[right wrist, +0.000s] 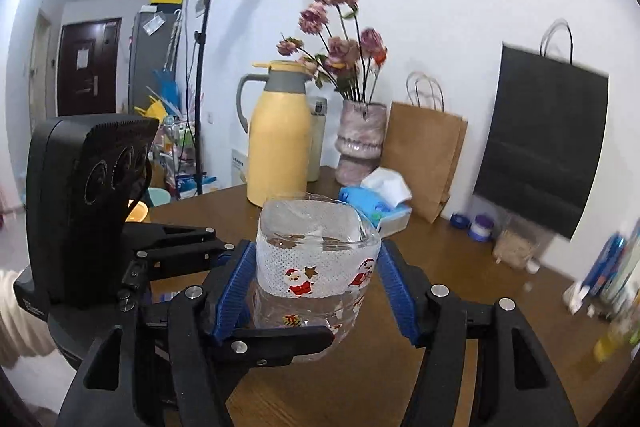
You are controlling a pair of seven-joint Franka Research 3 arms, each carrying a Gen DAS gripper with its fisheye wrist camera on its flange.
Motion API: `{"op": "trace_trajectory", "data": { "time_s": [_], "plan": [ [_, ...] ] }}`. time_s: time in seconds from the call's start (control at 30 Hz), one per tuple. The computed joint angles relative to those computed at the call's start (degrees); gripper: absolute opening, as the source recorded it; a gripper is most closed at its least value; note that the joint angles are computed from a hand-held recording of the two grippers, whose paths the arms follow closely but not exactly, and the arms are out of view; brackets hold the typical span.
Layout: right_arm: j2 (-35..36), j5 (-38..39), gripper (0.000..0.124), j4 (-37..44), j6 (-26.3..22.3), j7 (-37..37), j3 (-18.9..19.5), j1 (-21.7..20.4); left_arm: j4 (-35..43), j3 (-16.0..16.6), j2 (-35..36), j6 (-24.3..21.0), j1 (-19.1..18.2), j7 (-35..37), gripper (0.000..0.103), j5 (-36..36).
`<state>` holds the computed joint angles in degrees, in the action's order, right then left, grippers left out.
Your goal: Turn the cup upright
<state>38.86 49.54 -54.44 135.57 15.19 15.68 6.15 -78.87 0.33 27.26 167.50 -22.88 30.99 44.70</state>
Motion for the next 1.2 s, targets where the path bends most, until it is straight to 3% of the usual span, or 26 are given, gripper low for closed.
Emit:
{"op": "trace_trajectory", "data": {
  "time_s": [0.07, 0.17, 0.27, 0.4, 0.53, 0.67, 0.73, 0.8, 0.83, 0.93, 1.0, 1.1, 1.2],
  "plan": [
    [1.5, -0.8, 0.069, 1.6, 0.1, 0.7, -0.3, 0.7, 0.6, 0.5, 0.5, -1.4, -0.4, -0.2, 0.058, 0.4],
    [4.4, -2.3, 0.069, 5.5, -1.2, 4.9, -0.6, 1.4, 0.7, -1.3, 1.1, -1.7, 1.2, 1.6, 0.058, -2.1],
    [2.6, -1.7, 0.069, 2.3, -0.2, 4.8, 1.4, -0.1, -0.4, -0.5, 0.8, -0.3, 0.7, 0.4, 0.058, -2.2],
    [-6.5, 3.7, 0.069, -13.6, 10.9, -4.9, 1.6, -0.4, -1.9, 1.3, -0.2, -1.1, -1.5, -2.3, 0.058, 1.1],
    [-14.6, 19.1, 0.068, -27.1, 25.0, -23.9, 5.7, -2.5, -4.7, -1.9, -1.1, 0.3, 0.4, -0.6, 0.058, -1.4],
    [-18.8, 31.7, 0.069, -32.6, 30.4, -37.9, 6.6, -3.1, -5.5, -1.8, -0.9, 0.8, -0.4, -0.5, 0.058, -1.2],
    [-19.1, 28.1, 0.069, -33.4, 28.3, -31.7, 3.7, -1.8, -5.0, -2.1, -0.5, 0.7, -0.7, 0.3, 0.058, -1.6],
    [-18.3, 20.5, 0.068, -32.9, 22.1, -18.6, -1.1, 0.2, -4.6, -1.2, -0.1, 0.0, -2.0, -0.2, 0.058, -0.5],
    [-18.2, 18.8, 0.068, -33.0, 20.4, -15.6, -1.9, 0.2, -4.6, -1.7, 0.1, -0.2, -2.1, 0.7, 0.058, -0.6],
    [-17.1, 17.8, 0.066, -33.0, 19.3, -12.1, -3.5, 0.7, -4.2, -1.7, 0.5, -2.9, -3.1, 1.5, 0.058, 0.0],
    [-15.3, 15.0, 0.064, -31.0, 14.7, -6.3, -4.6, 0.4, -3.8, -3.4, 1.1, -4.9, -2.0, 3.5, 0.058, -2.4],
    [-12.9, 12.5, 0.064, -27.7, 7.9, -0.1, -4.9, -0.8, -5.4, -2.0, 0.3, -2.8, -2.2, 0.3, 0.058, -2.4],
    [-11.4, 8.3, 0.063, -25.3, 6.3, 3.4, -5.3, -0.1, -5.2, -2.4, 0.3, -4.5, -2.0, 1.0, 0.058, -2.5]
  ]
}}
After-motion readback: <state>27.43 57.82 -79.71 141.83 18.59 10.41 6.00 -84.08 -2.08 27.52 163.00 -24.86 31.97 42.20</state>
